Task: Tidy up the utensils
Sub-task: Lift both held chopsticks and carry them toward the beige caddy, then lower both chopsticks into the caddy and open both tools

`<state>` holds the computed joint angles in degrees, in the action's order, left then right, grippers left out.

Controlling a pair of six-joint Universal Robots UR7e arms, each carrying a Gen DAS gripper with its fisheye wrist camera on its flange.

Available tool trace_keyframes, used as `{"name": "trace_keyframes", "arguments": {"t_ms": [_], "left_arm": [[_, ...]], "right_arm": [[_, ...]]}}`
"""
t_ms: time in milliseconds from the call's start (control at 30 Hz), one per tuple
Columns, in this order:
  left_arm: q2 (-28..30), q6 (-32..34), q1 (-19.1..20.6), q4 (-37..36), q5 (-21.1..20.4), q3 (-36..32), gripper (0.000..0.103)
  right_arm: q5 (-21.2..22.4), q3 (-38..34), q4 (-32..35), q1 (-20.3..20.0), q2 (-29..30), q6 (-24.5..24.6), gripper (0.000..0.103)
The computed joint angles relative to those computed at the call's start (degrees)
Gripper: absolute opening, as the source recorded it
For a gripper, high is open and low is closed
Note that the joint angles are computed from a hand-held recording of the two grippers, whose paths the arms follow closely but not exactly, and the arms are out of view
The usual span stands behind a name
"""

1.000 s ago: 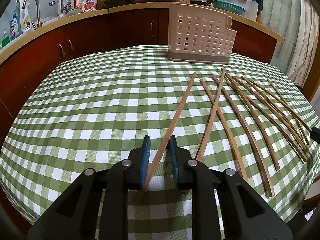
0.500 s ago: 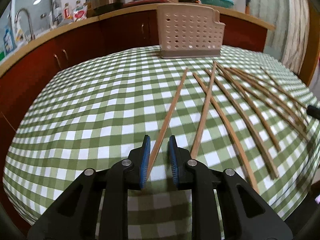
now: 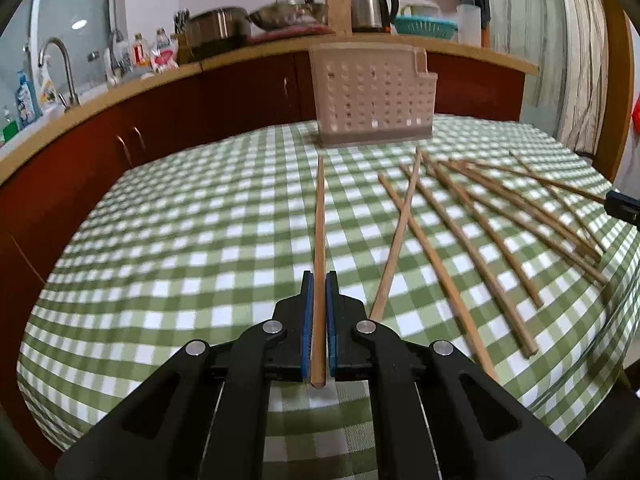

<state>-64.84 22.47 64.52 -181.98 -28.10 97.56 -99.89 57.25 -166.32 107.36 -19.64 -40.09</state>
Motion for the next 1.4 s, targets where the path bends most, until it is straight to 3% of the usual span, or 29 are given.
{"name": "trace_keyframes", "arguments": {"t_ms": [133, 500, 1033, 1400], "left_arm": [[0.9, 5.3, -1.3, -6.0, 0.9, -1.2, 0.006], [0.4, 8.0, -3.5, -10.1, 1.1, -3.4, 0.006], [1.6, 7.3, -4.1, -5.7, -1.6, -10.8, 0.006], [3.1, 5.5, -3.2, 0.3, -3.2, -16.2, 0.006]], "right_arm": [[1.3, 0.1, -1.8, 0.4, -0.3, -0.3, 0.007], [4.6, -1.4, -4.3, 1.7, -0.1, -0.7, 0.007], [8.3, -12.4, -0.4, 2.5, 4.3, 2.0, 0.007], [6.6, -22.4, 5.6, 3.1, 9.1, 3.6, 0.007]]}}
